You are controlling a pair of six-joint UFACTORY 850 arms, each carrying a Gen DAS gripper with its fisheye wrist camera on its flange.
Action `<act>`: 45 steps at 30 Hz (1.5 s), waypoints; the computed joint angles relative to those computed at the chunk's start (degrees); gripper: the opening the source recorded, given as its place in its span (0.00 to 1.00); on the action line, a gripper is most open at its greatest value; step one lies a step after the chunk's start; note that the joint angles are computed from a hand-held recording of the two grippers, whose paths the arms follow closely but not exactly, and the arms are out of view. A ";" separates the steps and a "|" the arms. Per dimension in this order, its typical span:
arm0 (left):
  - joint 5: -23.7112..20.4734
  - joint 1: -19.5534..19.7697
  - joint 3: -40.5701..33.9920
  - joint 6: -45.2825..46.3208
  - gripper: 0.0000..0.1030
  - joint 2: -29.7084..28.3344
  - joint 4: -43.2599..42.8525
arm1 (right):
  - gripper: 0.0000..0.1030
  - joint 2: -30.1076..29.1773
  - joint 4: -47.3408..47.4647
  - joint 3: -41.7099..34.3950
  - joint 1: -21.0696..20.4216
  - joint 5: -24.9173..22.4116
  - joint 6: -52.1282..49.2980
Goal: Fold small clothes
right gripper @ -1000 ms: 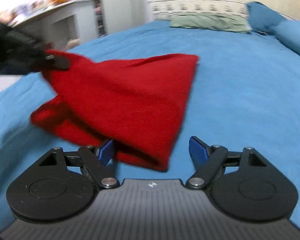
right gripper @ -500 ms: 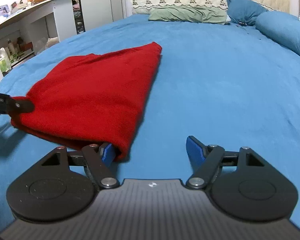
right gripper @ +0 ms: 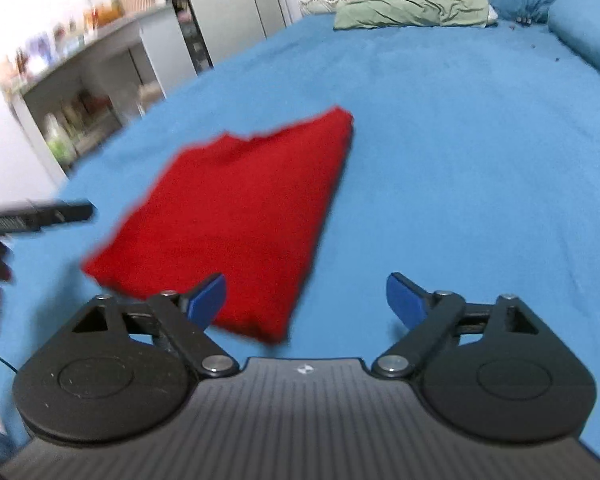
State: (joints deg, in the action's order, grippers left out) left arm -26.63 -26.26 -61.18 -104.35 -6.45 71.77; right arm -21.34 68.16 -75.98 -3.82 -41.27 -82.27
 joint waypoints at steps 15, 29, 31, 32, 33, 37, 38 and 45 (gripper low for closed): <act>14.03 9.02 -4.71 10.56 0.80 -8.00 -16.80 | 0.96 -17.49 -7.75 -19.94 4.16 -8.18 24.08; 15.53 6.65 -6.25 12.59 0.23 -5.68 -21.57 | 0.35 -15.33 -5.50 -21.37 3.40 -13.82 22.43; 13.06 4.15 -7.01 12.91 0.23 -4.19 -20.88 | 0.35 -12.30 -5.44 -19.50 1.99 -14.46 19.94; 11.90 2.83 -7.39 13.55 0.23 -3.60 -21.37 | 0.35 -10.88 -5.90 -18.58 1.19 -14.79 19.08; 11.29 1.54 -7.59 13.93 0.23 -2.93 -22.16 | 0.35 -9.28 -6.56 -17.45 0.12 -15.42 18.40; 9.04 -4.75 -8.01 11.70 0.23 -1.84 -20.96 | 0.35 -2.70 -8.98 -11.08 -5.31 -17.21 15.22; 8.16 -6.55 -8.07 10.43 0.23 -2.10 -19.83 | 0.35 -1.18 -9.42 -8.96 -6.74 -17.21 14.38; 1.01 -14.67 -7.71 10.19 0.23 -8.03 -17.57 | 0.35 5.00 -9.80 6.79 -12.06 -7.46 7.07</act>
